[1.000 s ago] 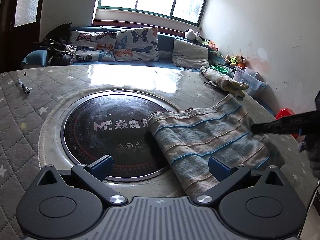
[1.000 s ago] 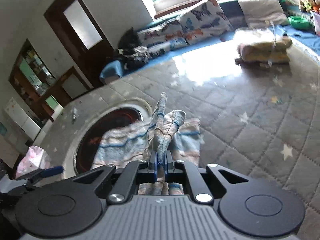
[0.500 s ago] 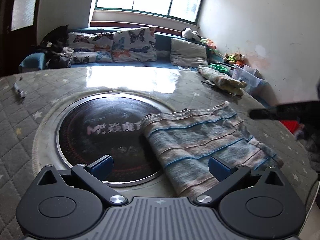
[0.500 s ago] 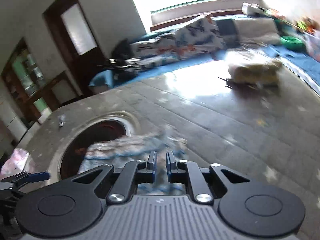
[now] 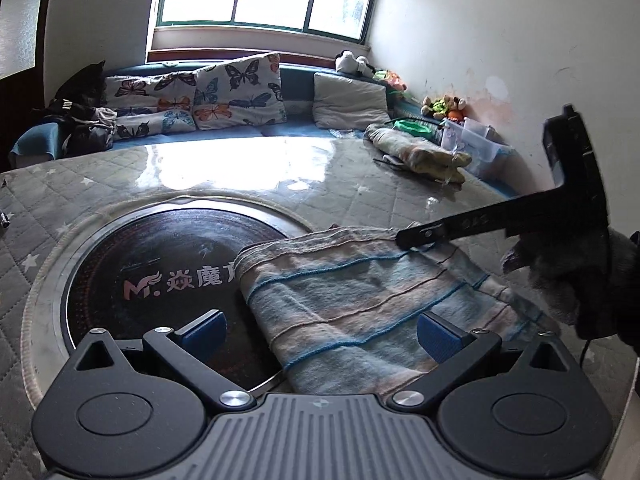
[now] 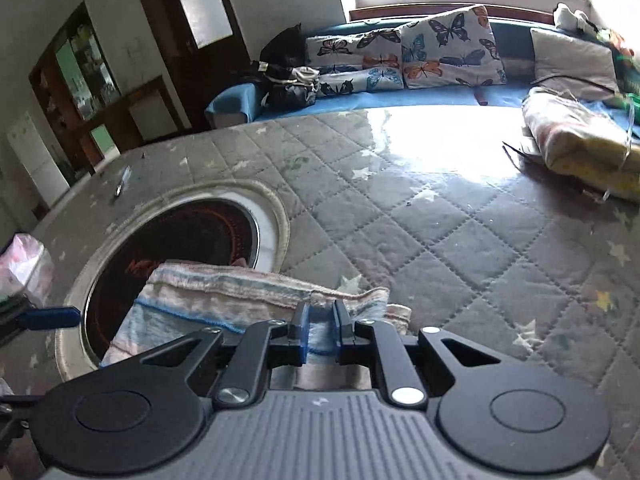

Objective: Fold clothes

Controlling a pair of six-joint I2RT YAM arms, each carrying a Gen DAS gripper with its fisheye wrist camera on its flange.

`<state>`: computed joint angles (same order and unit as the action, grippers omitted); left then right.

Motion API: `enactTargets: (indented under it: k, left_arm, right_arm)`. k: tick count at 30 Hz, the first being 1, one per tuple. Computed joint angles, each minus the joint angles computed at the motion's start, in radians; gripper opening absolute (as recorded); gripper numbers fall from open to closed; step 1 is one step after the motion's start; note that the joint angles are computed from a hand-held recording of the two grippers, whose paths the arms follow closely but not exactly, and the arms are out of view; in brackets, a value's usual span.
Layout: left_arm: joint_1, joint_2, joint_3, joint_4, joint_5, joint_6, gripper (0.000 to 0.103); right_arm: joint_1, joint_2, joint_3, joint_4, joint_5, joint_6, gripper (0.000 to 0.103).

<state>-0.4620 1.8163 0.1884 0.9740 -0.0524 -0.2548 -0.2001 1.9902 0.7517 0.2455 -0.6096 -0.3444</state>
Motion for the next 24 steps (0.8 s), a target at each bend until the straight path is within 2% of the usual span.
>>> enactTargets:
  k: [4, 10, 14, 17, 21, 24]
  left_arm:
    - [0.016, 0.008, 0.014, -0.014, 0.003, 0.011, 0.103]
    - [0.017, 0.030, 0.059, -0.036, 0.004, 0.020, 0.103]
    - [0.015, 0.073, 0.124, -0.076, -0.012, 0.026, 0.103]
    - [0.015, 0.085, 0.170, -0.123, -0.020, 0.030, 0.103]
    - [0.003, 0.071, 0.205, -0.154, -0.006, 0.028, 0.103]
    - [-0.016, 0.075, 0.230, -0.159, 0.021, 0.025, 0.102]
  right_arm:
    - [-0.031, -0.034, -0.021, -0.008, -0.025, -0.011, 0.012]
    - [-0.106, -0.162, -0.110, -0.113, -0.118, -0.144, 0.012]
    - [-0.154, -0.148, -0.142, -0.135, -0.125, -0.200, 0.011]
    - [-0.198, -0.128, -0.157, -0.127, -0.144, -0.197, 0.011]
    - [-0.256, -0.208, -0.219, -0.132, -0.204, -0.234, 0.012]
    - [-0.292, -0.273, -0.257, -0.180, -0.249, -0.301, 0.012]
